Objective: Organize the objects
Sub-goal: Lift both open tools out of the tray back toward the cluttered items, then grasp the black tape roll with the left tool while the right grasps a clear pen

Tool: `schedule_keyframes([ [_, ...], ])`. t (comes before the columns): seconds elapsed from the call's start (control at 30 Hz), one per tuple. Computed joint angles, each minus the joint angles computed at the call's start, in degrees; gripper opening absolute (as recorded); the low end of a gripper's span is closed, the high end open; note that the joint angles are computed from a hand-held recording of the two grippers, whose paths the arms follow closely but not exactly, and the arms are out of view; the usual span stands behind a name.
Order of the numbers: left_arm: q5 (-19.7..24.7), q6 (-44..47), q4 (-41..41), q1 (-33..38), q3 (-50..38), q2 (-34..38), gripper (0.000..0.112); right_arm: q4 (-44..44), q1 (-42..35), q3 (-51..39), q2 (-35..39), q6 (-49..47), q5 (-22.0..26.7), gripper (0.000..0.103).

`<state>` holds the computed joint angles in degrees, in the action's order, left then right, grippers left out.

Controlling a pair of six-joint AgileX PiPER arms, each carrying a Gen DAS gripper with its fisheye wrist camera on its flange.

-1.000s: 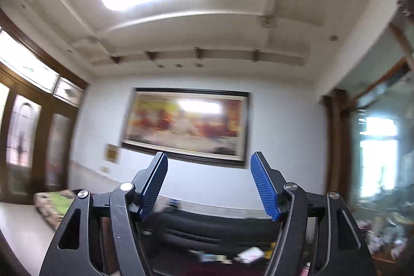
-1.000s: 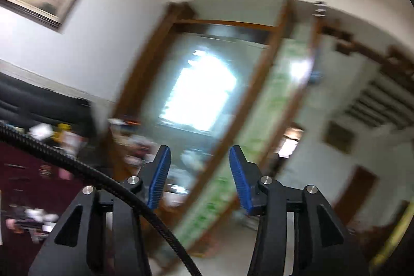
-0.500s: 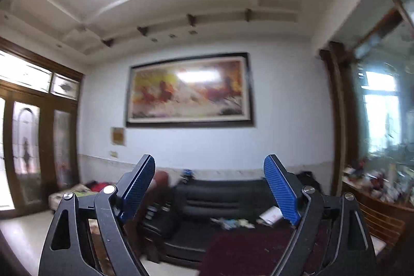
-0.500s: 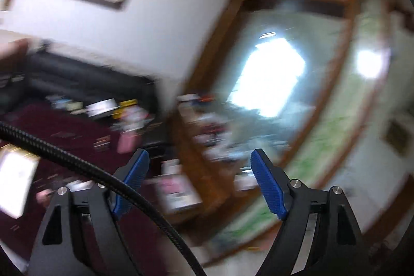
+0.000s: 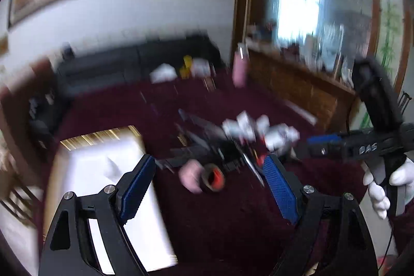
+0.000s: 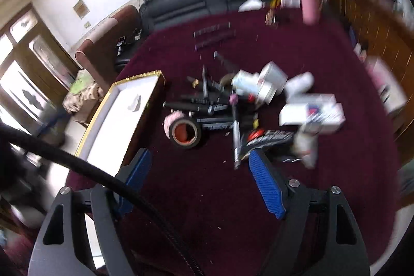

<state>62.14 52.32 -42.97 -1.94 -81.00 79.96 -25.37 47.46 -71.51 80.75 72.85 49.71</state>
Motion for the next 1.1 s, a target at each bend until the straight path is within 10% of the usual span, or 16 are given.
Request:
schedule_keyframes([
  [0.17,-16.72,-7.63,14.09,-12.53,9.01,1.79,0.077,7.75,-8.2,9.14,-4.52,-6.75,-9.51,0.079],
  [0.33,-18.97,-11.76,18.82,-15.7,7.23,10.77,0.03,11.77,-11.89,10.74,-5.47,-11.62,-13.15,0.079],
  [0.7,-26.95,-19.18,26.39,-21.36,9.2,15.64,0.016,16.61,-15.1,9.68,-0.86,-19.41,-16.38,0.079],
  [1.1,-9.81,2.25,2.13,-4.57,14.18,8.09,0.012,11.46,-10.43,-0.33,7.2,-19.83,-9.28,0.079],
])
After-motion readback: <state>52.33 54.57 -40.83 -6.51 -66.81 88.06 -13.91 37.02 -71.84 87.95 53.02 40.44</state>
